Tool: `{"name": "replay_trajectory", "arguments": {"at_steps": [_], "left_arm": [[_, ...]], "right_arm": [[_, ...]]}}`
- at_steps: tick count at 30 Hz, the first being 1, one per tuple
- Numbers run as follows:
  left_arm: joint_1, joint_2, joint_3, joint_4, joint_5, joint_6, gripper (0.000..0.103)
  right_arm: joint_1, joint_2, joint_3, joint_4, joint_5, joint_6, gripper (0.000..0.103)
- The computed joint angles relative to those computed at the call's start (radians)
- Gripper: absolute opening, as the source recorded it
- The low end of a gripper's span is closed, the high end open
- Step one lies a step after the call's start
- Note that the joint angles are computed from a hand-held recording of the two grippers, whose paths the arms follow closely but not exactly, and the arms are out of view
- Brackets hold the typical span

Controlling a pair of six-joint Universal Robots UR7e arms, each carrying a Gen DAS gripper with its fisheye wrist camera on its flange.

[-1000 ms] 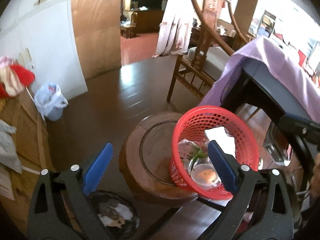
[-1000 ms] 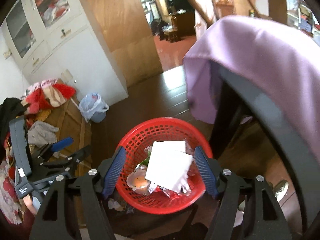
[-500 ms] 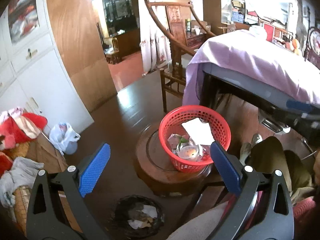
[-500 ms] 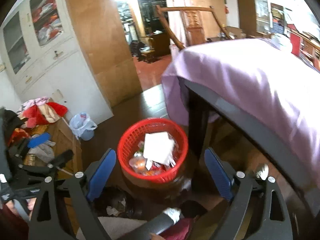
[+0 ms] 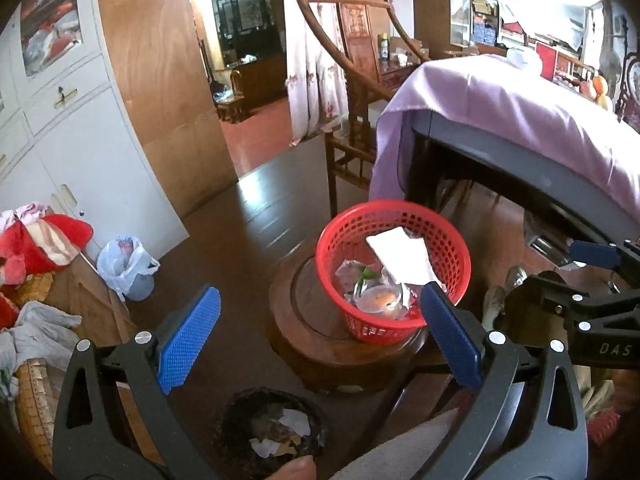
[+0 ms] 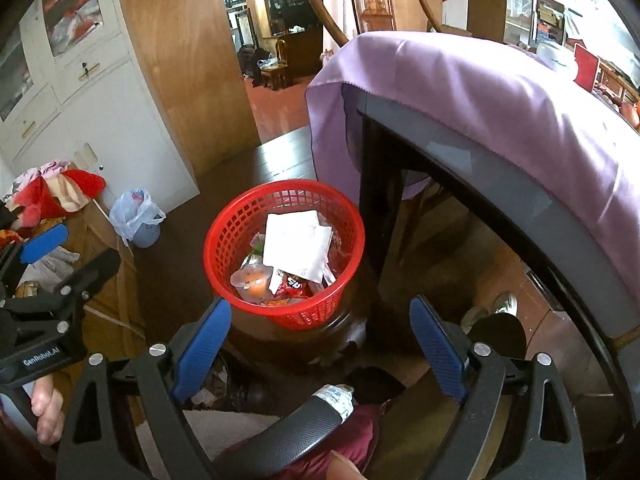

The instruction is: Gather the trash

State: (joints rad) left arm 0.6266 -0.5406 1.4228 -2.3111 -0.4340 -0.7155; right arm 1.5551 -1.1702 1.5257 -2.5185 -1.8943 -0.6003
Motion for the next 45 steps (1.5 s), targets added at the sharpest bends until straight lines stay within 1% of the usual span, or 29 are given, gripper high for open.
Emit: {"name": "replay_trajectory", "arguments": {"at_steps": [8,12,45], "left_arm": [[0.008,0.006,-0.006,0.010,-0.027,-0.018,0.096],[0.006,0.014,-0.015,0.028,-0.028,-0.013,0.096],[0.007,0.013,-0.014,0.028,-0.030,-0.012,0.096]], "right_arm": [[0.009,-0.002,0.022,-0.022,-0.018,-0.026,0.089],[0.012,-0.007,0.035,-0.032,-0.021,-0.039,0.089],[0.009,-0.005,0.022,0.001,-0.023,-0.023,0.089]]}}
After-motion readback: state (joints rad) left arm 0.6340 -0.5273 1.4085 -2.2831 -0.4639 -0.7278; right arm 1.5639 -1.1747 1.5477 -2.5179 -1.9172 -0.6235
